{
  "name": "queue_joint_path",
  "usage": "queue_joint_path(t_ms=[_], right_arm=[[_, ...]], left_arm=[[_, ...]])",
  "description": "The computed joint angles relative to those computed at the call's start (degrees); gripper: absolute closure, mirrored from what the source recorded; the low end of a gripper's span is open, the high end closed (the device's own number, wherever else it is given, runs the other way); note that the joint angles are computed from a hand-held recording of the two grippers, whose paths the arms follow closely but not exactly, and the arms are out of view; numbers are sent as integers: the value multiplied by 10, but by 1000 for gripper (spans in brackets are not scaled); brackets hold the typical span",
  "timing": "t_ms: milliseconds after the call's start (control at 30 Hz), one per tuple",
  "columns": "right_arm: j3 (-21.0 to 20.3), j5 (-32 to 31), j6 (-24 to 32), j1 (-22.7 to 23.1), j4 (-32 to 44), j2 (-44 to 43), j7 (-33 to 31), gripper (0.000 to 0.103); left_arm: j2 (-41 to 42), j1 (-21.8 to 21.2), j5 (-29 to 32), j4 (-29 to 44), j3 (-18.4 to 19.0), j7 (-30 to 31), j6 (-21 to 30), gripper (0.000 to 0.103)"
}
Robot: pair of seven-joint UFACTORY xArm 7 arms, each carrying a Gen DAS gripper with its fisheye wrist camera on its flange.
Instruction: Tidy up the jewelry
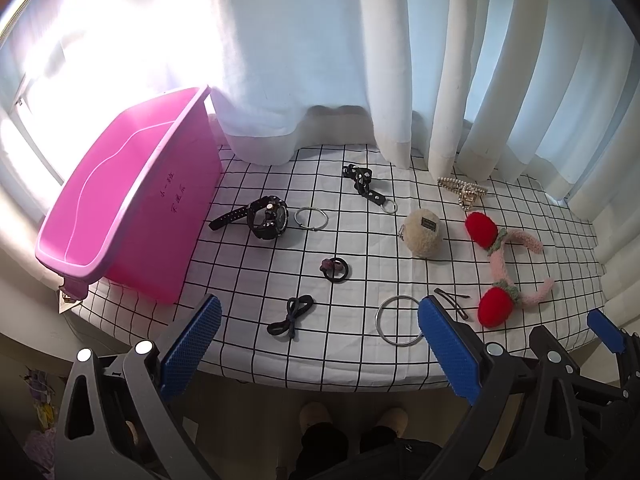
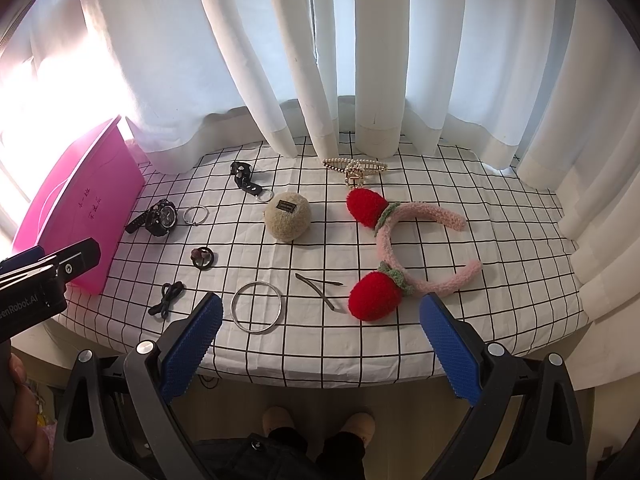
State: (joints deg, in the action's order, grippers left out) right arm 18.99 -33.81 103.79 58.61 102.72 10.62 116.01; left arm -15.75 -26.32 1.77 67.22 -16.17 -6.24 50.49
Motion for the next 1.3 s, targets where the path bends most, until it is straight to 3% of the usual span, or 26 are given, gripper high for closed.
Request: queue_joint_path(t_ms=[533,933,1300], right_arm=[[4,11,-25,-6,-36,-18,27,9],[27,64,-156,-50,-169,-64,70,9],[46,115,-227,-88,-298,-118,110,9]], left_arm=[[6,-1,-10,-10,4,2,5,6],[16,30,3,-71,24,-6,-12,6],[69,32,22,-116,25,-24,-86,6]])
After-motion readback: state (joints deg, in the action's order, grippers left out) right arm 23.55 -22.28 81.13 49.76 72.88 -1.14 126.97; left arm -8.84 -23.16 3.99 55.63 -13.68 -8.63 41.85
